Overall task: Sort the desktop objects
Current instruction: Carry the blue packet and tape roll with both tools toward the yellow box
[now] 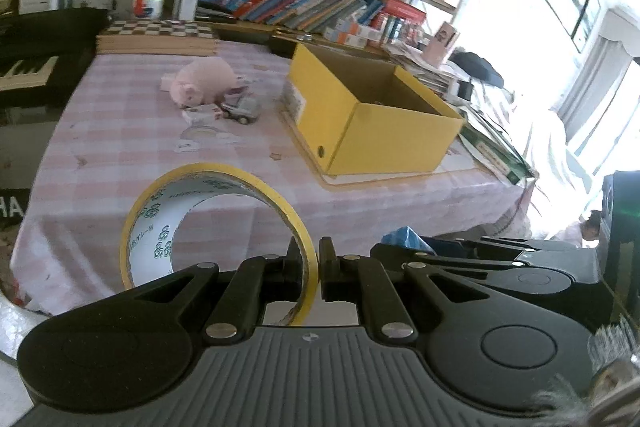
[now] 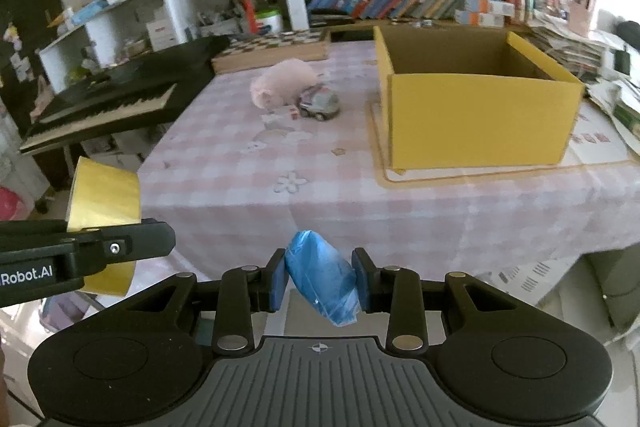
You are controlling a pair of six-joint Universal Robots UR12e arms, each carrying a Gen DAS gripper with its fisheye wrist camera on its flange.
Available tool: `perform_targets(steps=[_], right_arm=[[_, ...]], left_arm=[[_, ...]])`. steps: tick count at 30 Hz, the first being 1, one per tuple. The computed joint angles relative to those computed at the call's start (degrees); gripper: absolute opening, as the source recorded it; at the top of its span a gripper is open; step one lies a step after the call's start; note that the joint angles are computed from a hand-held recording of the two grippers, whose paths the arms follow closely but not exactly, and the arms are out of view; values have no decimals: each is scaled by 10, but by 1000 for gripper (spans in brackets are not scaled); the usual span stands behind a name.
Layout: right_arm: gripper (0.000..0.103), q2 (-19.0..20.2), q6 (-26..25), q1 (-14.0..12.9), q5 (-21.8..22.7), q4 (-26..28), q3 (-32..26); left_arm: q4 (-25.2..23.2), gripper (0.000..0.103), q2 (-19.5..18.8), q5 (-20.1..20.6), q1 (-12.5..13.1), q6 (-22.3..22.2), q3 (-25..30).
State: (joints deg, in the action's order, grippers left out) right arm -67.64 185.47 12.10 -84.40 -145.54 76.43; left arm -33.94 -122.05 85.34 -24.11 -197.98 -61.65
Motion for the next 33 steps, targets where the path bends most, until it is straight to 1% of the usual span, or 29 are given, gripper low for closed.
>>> perform_targets(steps=[10,18,21,27,33], right_arm=[[34,-20,47,-12,-44,-5,29],[34,-28,70,-22,-70,-2,39],[34,-27,74,-26,-74,2,37],[34,-23,69,-35,-73,10,29],[34,-14,62,-49,-65,22,15]], left_arm=[[-32,7,-32,-60,-6,46,50],[-61,7,-63,-94,-11,70,101],[-73,7,-75,-103,-13,77,123],[-91,7,-103,-109,-16,75,169],[-124,7,-138,-112,-21,77,233]])
